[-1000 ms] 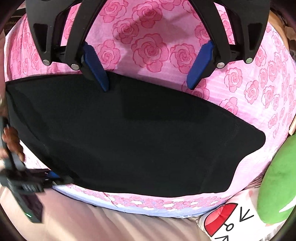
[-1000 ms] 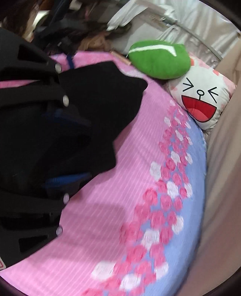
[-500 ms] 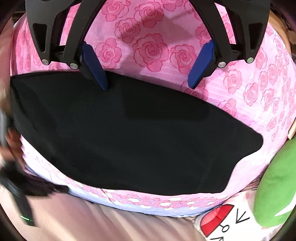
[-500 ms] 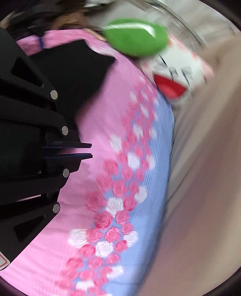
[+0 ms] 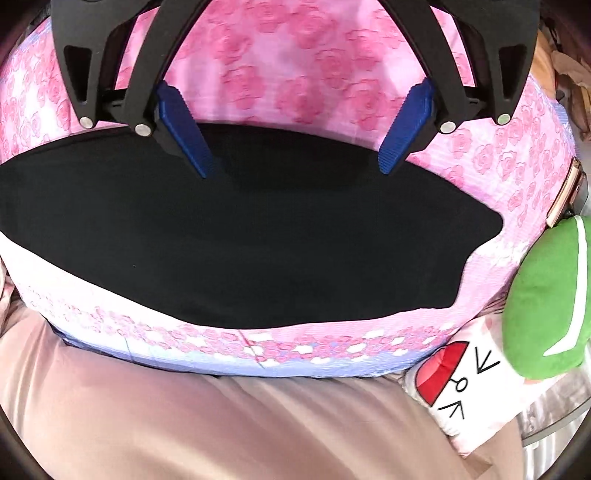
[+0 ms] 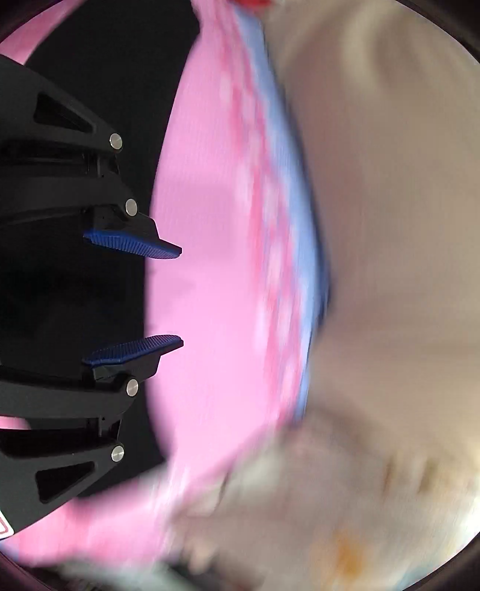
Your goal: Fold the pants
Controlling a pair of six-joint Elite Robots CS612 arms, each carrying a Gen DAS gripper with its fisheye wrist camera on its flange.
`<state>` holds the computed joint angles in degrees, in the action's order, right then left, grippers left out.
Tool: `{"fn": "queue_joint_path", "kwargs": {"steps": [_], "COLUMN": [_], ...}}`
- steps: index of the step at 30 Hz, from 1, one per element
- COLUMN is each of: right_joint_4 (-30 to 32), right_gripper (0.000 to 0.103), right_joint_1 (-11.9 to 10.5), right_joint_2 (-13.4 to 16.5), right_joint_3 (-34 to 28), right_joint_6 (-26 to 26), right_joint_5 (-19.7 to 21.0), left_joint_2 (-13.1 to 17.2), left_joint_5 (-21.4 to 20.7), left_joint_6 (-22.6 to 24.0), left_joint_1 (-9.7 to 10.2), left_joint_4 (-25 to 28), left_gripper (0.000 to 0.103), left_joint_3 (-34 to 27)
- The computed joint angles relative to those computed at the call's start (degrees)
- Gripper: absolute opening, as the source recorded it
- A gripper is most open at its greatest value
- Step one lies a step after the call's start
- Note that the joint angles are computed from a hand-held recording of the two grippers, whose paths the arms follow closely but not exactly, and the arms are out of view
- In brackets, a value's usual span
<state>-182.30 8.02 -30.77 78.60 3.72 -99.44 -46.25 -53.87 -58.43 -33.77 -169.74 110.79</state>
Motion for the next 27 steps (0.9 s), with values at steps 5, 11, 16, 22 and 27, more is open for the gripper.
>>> {"fn": "queue_joint_path", "kwargs": {"steps": [5, 11, 16, 22, 27], "right_joint_4": [4.8, 3.3, 8.5, 2.2, 5.6], "right_gripper": [0.044, 0.005, 0.015, 0.05, 0.055], "right_joint_1": [-6.0, -7.6, -9.0, -10.8, -11.2], "right_joint_2": [-1.3, 1.0, 2.7, -1.2, -0.7], "right_joint_3": [2.9, -0.5, -3.0, 4.6, 5.5], "right_joint_6": [2.4, -2.6, -3.5, 1.7, 4.6], "right_joint_5": [0.3, 12.5, 15.5, 19.8, 23.9], "left_joint_2": [1.5, 3.1, 4.3, 5.0, 5.1], "left_joint_5": [-0.1, -0.6, -0.8, -1.3, -1.6], "left_joint_6": [1.2, -0.2, -1.0, -0.4, -0.2], "left_joint_1": [-0.59, -1.19, -1.2, -1.3, -1.48], "left_joint_4": [2.7, 7.7, 13.2, 14.3, 12.9], "left_gripper": [0.09, 0.091, 0.091, 0.091, 0.091], "left_joint_3": [-4.6, -9.7, -13.0, -14.4, -14.4]}}
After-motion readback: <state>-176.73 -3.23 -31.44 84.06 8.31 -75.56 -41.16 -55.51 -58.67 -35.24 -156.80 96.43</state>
